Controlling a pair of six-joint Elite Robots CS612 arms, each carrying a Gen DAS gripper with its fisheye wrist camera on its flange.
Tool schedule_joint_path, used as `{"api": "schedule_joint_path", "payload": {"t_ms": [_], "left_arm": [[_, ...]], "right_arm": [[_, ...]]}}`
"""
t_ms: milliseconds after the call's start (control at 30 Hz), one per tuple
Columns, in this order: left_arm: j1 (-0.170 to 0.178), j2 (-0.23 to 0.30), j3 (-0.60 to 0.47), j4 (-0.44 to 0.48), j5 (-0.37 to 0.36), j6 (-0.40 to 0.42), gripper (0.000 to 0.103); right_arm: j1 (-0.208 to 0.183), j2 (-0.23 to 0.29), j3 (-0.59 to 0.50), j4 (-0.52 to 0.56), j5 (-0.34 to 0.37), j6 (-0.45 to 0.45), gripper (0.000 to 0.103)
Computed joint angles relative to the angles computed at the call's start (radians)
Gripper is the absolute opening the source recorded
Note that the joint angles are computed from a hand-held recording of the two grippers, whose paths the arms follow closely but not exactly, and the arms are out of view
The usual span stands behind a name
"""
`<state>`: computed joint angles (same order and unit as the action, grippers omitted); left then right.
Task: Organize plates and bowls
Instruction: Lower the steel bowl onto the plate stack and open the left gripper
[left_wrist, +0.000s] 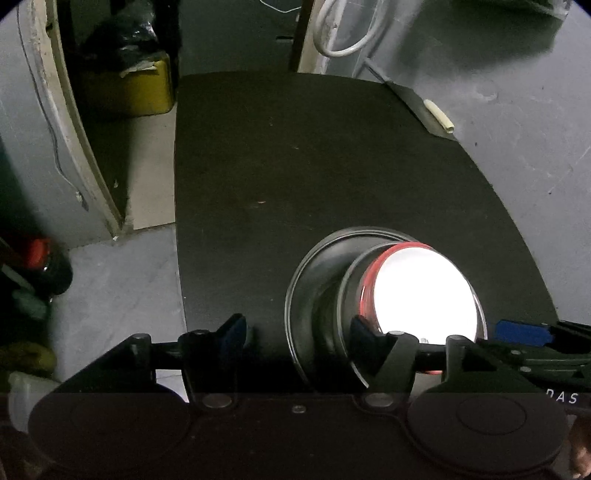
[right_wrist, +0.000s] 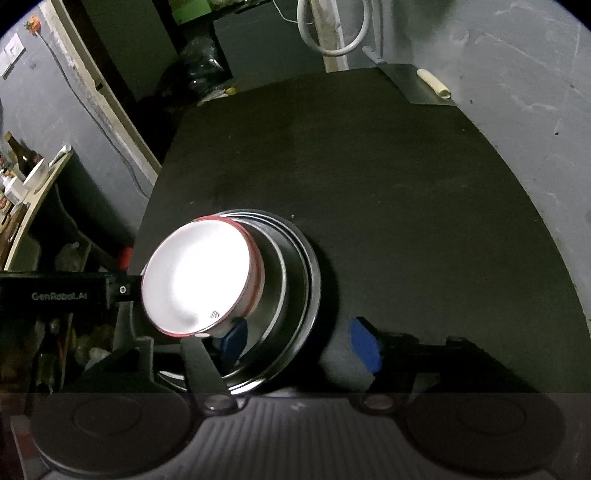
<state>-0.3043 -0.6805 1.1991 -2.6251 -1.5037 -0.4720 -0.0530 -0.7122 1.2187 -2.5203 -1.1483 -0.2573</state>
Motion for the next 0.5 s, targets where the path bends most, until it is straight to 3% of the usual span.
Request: {"api": "schedule_joint_path", "payload": {"t_ms": [67,500], "left_arm": [[0.002,-0.003,0.006,-0.012,-0.006,-0.013,0.071],[-0.009,-0.020,0.036,-0.032,0.036,-0.035,0.083]], "right_arm": [[-0.001,-0.001,0.003,-0.006,0.000,0.004,0.072],[-0.008,-0.009,0.025,-0.051,0.015,0.026,0.081]]}}
